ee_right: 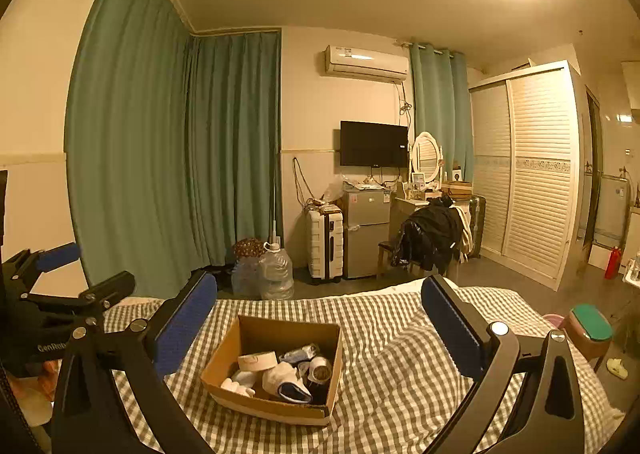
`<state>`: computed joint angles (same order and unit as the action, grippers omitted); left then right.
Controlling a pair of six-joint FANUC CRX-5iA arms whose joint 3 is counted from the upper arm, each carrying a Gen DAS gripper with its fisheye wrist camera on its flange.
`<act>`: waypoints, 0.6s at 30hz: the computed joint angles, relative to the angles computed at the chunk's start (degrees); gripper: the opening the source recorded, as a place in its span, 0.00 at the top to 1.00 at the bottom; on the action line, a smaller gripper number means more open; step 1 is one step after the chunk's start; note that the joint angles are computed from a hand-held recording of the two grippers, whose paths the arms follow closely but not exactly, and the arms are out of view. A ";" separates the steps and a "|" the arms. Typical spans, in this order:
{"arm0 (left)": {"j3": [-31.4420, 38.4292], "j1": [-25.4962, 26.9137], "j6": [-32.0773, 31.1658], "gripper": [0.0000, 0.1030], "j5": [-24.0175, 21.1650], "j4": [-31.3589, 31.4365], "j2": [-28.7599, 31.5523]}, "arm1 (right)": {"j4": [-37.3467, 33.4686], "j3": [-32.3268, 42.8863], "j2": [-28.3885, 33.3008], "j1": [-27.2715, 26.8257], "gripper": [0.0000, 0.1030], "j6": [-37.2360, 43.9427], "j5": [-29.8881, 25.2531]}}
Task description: Organize objects
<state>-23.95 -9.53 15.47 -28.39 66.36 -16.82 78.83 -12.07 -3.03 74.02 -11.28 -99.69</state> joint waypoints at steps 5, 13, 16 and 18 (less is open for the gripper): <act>-5.13 -3.41 -6.28 0.00 6.28 7.90 0.17 | 1.68 -4.62 1.46 -2.00 0.00 -1.83 0.22; -9.85 -6.71 -12.92 0.00 11.51 15.60 1.84 | -2.90 -11.04 4.07 -3.49 0.00 -9.58 2.23; -11.28 -10.52 -20.59 0.00 15.80 21.27 1.92 | -4.12 -12.41 3.74 -4.08 0.00 -9.67 5.42; -12.02 -13.63 -27.36 0.00 18.88 27.12 1.96 | -5.09 -12.76 3.65 -4.37 0.00 -9.98 6.57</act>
